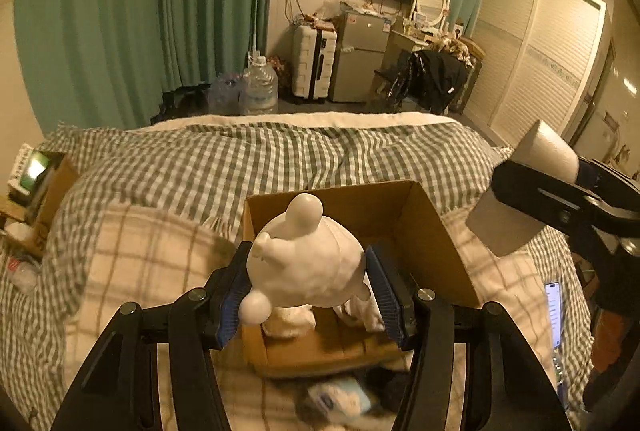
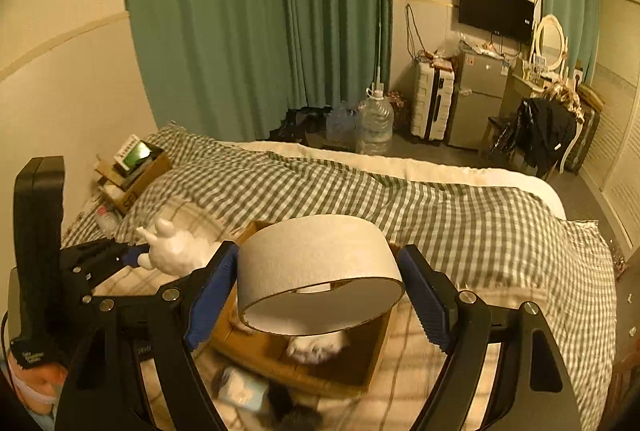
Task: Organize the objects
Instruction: 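Lower the figurine with the left tool while the right tool lowers the tape roll into the box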
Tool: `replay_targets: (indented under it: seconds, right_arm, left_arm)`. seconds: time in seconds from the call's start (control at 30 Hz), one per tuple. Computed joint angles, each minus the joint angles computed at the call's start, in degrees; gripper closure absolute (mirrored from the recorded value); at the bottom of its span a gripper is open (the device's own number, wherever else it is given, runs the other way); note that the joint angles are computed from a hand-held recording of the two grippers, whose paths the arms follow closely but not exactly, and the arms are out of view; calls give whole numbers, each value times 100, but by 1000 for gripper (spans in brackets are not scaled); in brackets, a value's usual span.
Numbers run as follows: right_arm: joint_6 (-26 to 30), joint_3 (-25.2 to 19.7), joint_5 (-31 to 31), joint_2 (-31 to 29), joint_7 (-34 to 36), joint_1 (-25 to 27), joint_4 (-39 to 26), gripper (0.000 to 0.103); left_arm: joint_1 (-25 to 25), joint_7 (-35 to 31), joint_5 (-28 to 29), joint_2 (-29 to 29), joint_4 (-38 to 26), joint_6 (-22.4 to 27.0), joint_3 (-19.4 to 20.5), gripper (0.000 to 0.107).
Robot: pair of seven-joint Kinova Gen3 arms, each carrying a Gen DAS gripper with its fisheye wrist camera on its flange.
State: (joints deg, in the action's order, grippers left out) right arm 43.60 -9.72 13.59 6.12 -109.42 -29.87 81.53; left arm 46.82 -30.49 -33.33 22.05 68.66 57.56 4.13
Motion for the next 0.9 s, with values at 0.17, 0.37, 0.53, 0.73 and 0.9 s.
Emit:
replay_targets:
  seconds: [0.17,0.37,0.53,0.73,0.9]
  right_arm:
    - [-261,169,-30,598,106,39,-14,23]
    - [-685,259,-547,1070,404,281,41,23]
    - [-1104,367,-610,1011,222,267,250,19]
    - [-1045,526,-196,461,-246,11,377,8]
    - [-272,323,200,-174,-729,39,311,8]
  left_arm:
    - [-176,-16,145,372,-50,-295,-91,50]
    - [-358,-424,560,799,-222,-458,-160,50]
    - [-82,-398,396,980,-443,-133,-426,43]
    - [356,206,-152,596,-300,88,-596,14]
    - [780,557,-786,230,-417,849,-448,8]
